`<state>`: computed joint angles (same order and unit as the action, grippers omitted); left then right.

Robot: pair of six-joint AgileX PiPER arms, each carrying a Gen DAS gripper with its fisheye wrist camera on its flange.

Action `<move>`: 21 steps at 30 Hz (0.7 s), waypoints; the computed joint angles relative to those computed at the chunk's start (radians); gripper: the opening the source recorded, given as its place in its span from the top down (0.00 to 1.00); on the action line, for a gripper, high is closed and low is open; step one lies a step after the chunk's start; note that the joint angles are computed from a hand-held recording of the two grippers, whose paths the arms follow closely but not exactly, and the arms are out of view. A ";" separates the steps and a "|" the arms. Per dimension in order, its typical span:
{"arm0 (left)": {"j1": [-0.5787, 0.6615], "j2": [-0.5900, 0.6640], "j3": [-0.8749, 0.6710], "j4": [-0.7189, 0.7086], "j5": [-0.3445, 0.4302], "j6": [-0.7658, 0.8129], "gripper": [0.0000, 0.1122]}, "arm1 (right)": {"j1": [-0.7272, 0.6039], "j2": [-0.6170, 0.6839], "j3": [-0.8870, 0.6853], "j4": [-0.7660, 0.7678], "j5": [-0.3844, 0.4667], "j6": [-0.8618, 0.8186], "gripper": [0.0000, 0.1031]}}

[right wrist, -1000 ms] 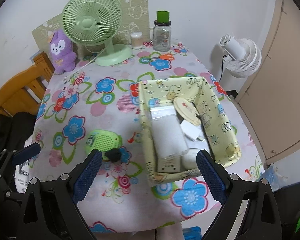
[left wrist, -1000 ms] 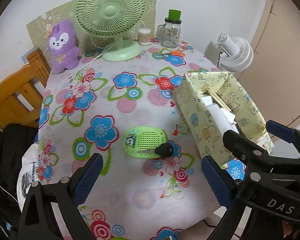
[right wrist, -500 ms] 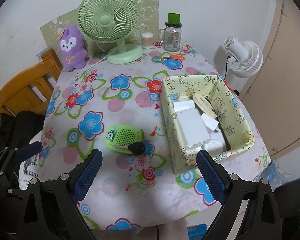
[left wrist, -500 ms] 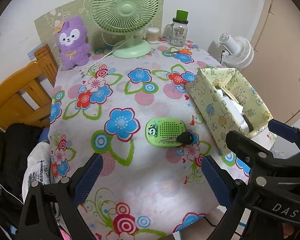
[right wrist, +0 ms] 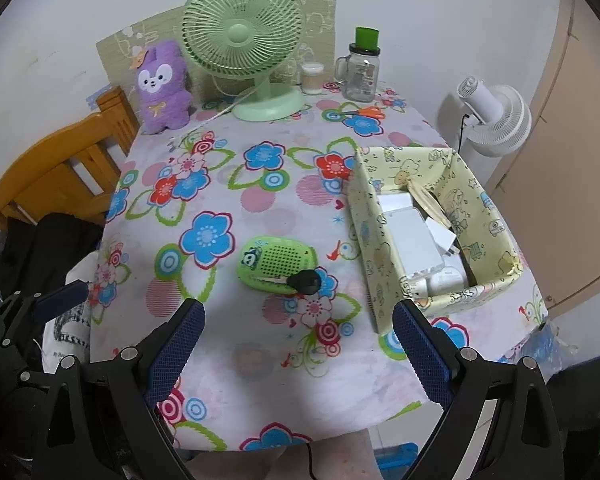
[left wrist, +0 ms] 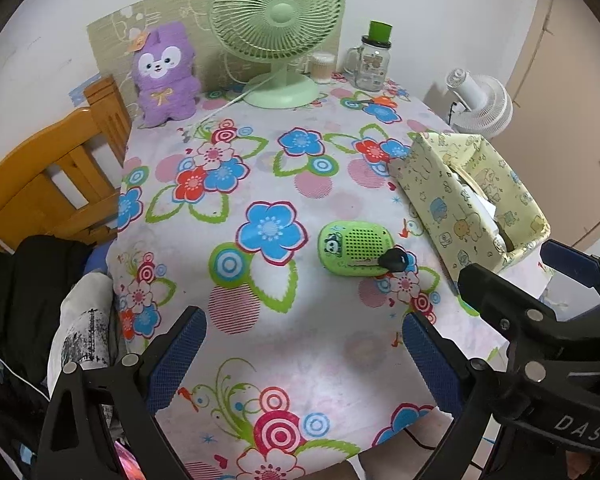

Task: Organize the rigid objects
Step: 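Move both grippers toward the green speaker and black key on the tablecloth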

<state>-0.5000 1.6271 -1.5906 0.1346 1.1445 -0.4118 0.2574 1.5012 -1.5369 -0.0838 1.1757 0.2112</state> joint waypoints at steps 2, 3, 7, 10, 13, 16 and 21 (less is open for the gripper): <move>0.013 -0.011 0.010 -0.006 -0.007 -0.003 0.11 | 0.011 0.011 -0.019 -0.003 0.003 -0.004 0.06; 0.020 -0.014 0.012 -0.007 -0.009 -0.004 0.11 | 0.018 0.016 -0.026 -0.004 0.001 -0.005 0.06; 0.042 -0.018 0.017 0.005 -0.011 -0.016 0.11 | 0.031 0.039 -0.049 0.008 -0.008 -0.019 0.06; 0.057 -0.010 0.017 0.008 -0.012 -0.023 0.11 | 0.031 0.064 -0.067 0.029 -0.017 -0.046 0.06; 0.071 0.006 0.009 0.009 -0.009 -0.027 0.11 | 0.028 0.096 -0.091 0.055 -0.025 -0.082 0.06; 0.082 0.032 -0.001 0.014 -0.009 -0.029 0.11 | 0.015 0.128 -0.109 0.094 -0.038 -0.136 0.06; 0.103 0.081 -0.021 -0.020 -0.010 -0.009 0.11 | 0.002 0.182 -0.132 0.111 -0.054 -0.182 0.06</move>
